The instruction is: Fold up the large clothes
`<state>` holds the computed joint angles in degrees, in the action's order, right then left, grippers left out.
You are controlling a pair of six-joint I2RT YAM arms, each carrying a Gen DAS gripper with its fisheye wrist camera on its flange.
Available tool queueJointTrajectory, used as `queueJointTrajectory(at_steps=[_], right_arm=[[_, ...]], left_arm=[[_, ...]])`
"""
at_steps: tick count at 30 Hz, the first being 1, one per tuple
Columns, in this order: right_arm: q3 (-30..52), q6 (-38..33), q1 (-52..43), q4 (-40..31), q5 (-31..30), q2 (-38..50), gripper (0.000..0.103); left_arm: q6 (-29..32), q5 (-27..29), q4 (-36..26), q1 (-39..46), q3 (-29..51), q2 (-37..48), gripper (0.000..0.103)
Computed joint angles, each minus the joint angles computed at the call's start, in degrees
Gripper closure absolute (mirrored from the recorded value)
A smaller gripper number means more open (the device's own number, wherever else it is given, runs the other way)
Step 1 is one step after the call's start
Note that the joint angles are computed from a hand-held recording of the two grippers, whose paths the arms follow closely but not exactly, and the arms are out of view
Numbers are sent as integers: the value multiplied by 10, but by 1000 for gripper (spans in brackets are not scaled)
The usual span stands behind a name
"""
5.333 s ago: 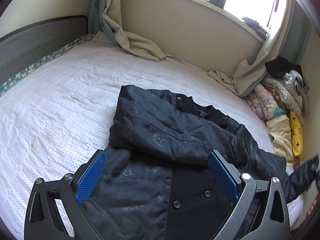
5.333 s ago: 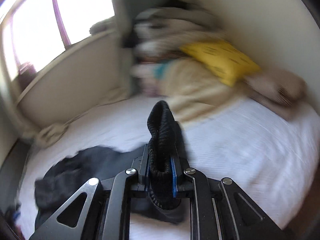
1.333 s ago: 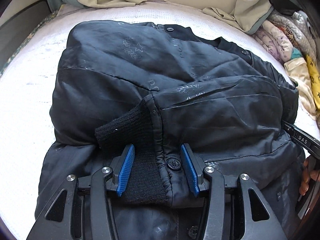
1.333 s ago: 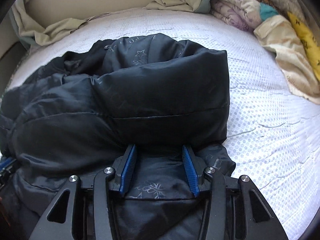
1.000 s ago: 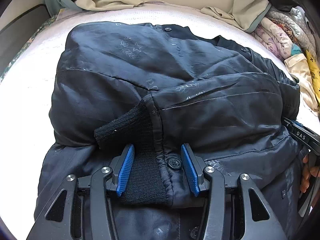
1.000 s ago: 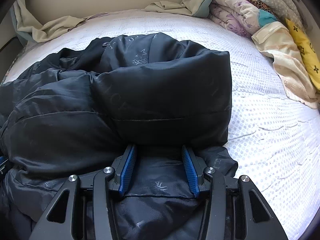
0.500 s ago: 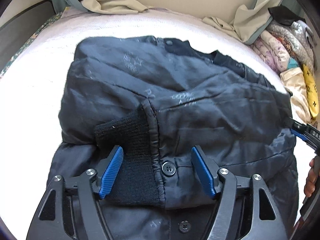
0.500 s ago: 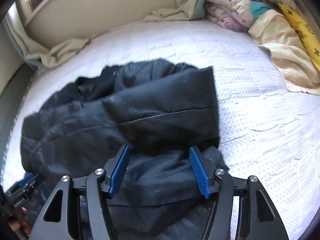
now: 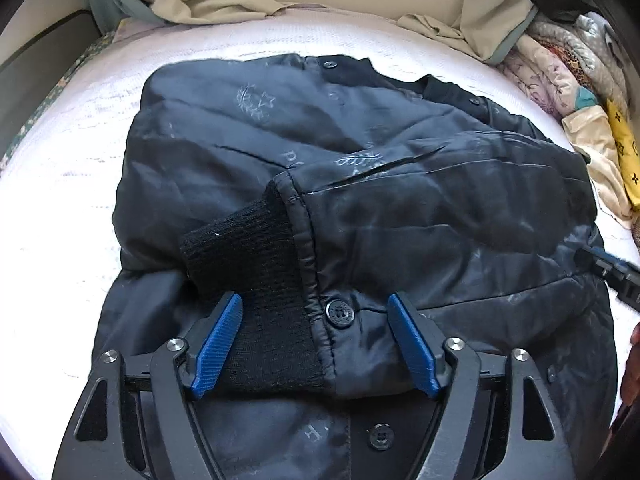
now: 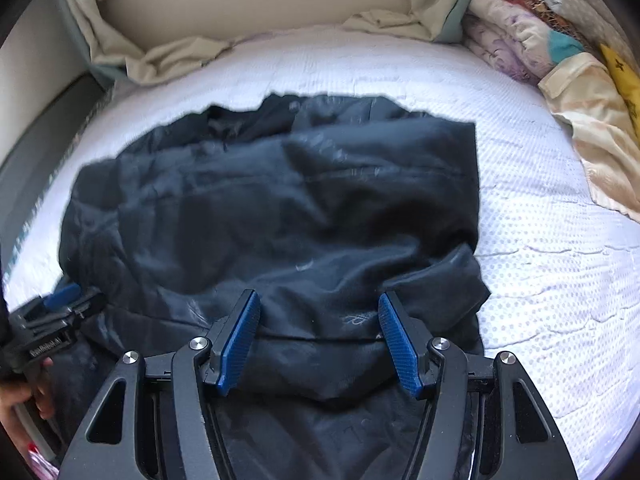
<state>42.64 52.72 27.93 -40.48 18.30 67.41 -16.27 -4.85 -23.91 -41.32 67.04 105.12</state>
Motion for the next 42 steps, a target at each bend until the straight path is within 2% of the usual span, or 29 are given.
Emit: queueJointTrajectory(at_steps=[8,15,28,35,38,42], right_arm=[[-25,-42,-2,59,5,69,42],[1,-23,21,46,41,123,42],[-14,-23,25,64,53,121,42],[-3,-22,28,48,51,121,42],[10,-26,23,24,36,106,41],[13,-7,17,-1,15,33,37]], left_arm=[[-3,4,8,7,5,22,14],[-2,2,6,8,7,25,14],[-6,1,1,8,6,13,13],[4,-27,-12,-2,0,-23,14],[11,-36,-10,-4,-6,-40,14],[16,-46,-7,-4,-11,-56,14]])
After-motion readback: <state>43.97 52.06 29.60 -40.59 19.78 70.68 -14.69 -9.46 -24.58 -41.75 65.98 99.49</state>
